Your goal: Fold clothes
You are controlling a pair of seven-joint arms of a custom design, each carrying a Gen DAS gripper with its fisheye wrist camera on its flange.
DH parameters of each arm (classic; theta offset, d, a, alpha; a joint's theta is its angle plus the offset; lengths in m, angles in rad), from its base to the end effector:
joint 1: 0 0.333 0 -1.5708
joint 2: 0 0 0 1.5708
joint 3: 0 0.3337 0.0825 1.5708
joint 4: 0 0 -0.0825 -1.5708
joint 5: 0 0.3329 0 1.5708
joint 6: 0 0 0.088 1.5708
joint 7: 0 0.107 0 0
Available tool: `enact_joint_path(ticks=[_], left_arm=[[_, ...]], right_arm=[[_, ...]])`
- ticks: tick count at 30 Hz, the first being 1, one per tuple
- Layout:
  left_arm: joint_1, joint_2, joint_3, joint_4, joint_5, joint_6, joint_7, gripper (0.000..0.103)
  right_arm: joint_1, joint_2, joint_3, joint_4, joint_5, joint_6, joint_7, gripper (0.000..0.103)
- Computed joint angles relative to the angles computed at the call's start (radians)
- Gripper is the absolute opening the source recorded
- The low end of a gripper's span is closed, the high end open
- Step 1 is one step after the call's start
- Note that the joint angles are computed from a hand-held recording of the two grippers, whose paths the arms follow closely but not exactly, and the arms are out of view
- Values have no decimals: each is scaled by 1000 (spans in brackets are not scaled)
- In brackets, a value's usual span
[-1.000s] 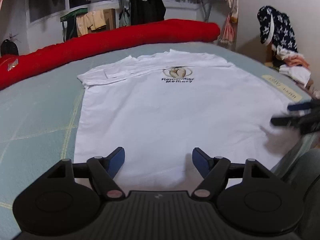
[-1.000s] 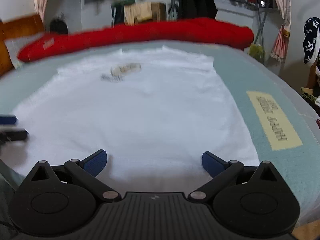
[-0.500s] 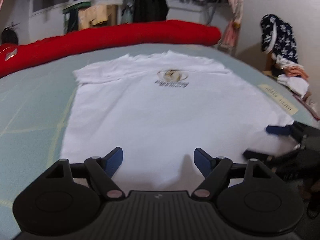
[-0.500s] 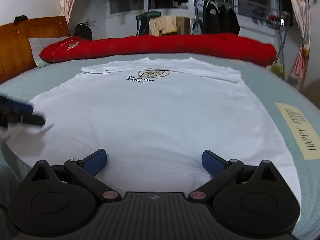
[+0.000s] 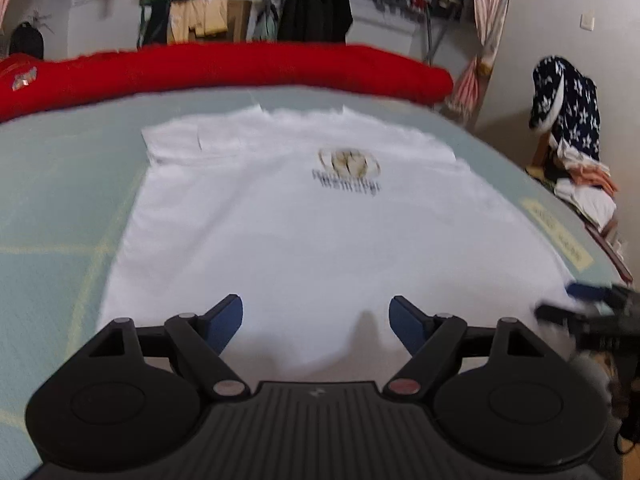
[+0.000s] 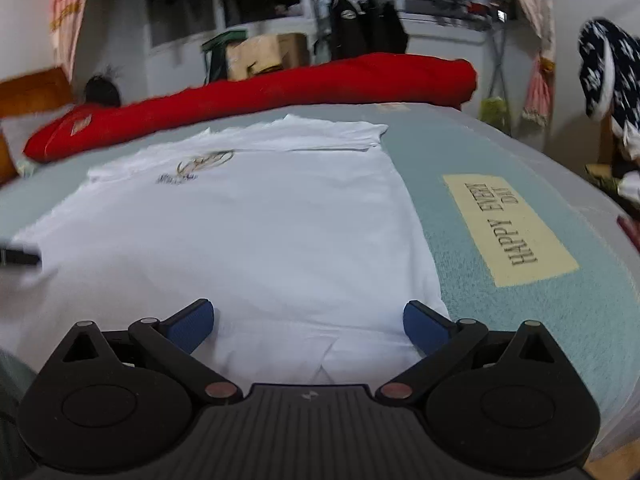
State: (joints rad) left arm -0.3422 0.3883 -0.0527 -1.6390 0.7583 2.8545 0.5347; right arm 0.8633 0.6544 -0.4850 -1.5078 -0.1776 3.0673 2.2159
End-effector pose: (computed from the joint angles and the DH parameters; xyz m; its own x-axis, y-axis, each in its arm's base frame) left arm 0.6063 -0.2862 0.5180 -0.0528 -0.9895 0.1346 -0.6211 -0.0730 -0.7803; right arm 0.6202 0.3731 0.4649 0.1939 -0.9763 -0.0958 -0.5504 -0.0274 -0.8344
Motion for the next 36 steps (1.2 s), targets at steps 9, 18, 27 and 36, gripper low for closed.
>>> enact_joint_path(ticks=[9, 18, 27, 36], left_arm=[[85, 94, -21, 142, -95, 30, 85, 80], [114, 273, -3, 382, -317, -98, 236, 79], [158, 294, -67, 442, -381, -53, 386, 81], [73, 314, 42, 506, -316, -253, 397, 80]], right_arm=[[9, -9, -3, -3, -38, -25, 6, 103], [-24, -14, 38, 12, -74, -49, 14, 103], [-18, -2, 28, 31, -105, -64, 56, 103], [-36, -9, 47, 26, -138, -59, 63, 103]])
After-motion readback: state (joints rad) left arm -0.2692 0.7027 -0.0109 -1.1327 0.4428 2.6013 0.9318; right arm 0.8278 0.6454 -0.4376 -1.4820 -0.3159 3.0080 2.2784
